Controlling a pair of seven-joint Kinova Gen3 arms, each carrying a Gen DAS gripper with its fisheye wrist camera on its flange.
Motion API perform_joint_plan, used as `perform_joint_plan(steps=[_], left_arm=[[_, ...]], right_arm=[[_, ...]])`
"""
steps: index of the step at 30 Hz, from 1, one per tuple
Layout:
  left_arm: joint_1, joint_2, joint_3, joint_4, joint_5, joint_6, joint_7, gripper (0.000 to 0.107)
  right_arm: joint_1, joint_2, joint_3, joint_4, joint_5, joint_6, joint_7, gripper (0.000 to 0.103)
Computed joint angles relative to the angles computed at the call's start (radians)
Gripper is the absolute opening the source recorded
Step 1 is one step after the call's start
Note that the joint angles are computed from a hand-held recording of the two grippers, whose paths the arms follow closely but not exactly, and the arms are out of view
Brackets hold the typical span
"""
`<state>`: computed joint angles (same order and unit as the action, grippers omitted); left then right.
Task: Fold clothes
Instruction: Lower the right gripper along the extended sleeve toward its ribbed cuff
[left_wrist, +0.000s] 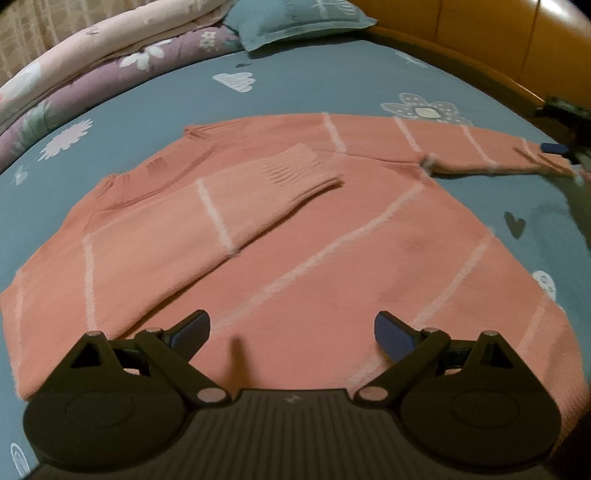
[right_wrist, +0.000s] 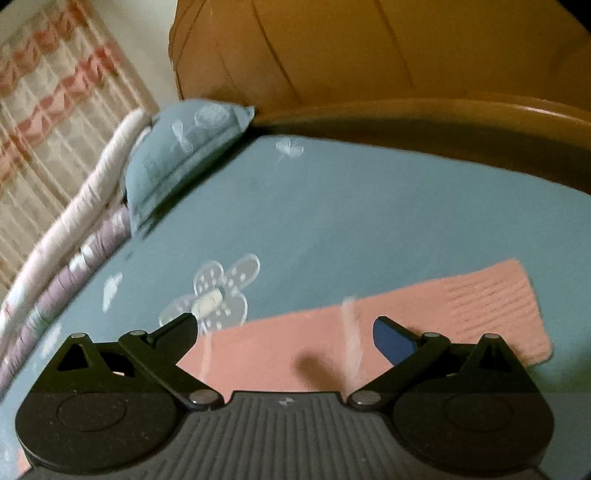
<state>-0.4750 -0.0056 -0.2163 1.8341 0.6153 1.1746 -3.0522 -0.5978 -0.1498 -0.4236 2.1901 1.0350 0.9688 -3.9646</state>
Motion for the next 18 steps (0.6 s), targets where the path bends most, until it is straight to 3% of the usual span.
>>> perform_joint_plan(steps=[4, 8, 18], left_arm=[[-0.006, 0.004, -0.004, -0.012, 0.012, 0.057, -0.024, 0.096], [0.004, -0.005, 0.005, -0.003, 0.005, 0.048, -0.031, 0.096], [0.014, -0.007, 0.003, 0.008, 0.004, 0.045, -0.038, 0.096]], right_arm=[[0.001, 0.009, 0.016, -0.027, -0.093, 0.022, 0.083, 0.103], [0.024, 0.002, 0.025, -0.035, -0.113, 0.034, 0.102, 0.103], [0.003, -0.011, -0.033, -0.034, -0.117, 0.154, -0.019, 0.103]])
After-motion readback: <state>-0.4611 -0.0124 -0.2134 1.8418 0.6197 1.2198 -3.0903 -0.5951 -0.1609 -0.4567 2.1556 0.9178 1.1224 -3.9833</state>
